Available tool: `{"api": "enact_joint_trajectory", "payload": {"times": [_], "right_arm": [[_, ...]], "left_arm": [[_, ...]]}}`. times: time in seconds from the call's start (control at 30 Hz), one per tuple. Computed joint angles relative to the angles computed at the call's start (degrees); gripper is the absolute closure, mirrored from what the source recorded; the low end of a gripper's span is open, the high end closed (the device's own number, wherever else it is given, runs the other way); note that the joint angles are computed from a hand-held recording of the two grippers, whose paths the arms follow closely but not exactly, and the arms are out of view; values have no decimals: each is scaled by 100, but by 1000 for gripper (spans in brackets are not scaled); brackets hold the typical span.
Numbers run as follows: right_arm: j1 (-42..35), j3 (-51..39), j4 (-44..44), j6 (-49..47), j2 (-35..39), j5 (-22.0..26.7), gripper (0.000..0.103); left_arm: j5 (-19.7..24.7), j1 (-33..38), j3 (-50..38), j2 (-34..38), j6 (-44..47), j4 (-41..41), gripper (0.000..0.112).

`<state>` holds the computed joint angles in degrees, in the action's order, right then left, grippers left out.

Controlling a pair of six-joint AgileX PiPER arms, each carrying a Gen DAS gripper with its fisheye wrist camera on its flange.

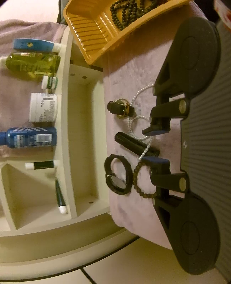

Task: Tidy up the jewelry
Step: 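Move the left gripper to the pearl strand and grasp it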

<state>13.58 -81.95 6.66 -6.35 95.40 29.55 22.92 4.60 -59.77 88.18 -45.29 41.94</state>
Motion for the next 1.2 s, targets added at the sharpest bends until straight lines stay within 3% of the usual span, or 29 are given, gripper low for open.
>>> {"api": "enact_joint_trajectory", "payload": {"times": [0.2,0.43,0.77,0.93,1.2], "right_arm": [[-4,3,13,-19,4,-9,97],[-21,-6,27,-63,39,-27,97],[-24,-7,30,-68,47,-40,97],[2,-12,4,-41,29,-38,97],[33,-9,-77,41,22,-35,97]], "left_arm": [[175,-37,-9,-84,-165,-415,91],[-69,106,-18,59,-156,-1089,95],[-152,151,-173,226,-482,-797,112],[-164,339,-312,261,470,-1761,112],[-407,389,-220,258,56,-1957,99]]}}
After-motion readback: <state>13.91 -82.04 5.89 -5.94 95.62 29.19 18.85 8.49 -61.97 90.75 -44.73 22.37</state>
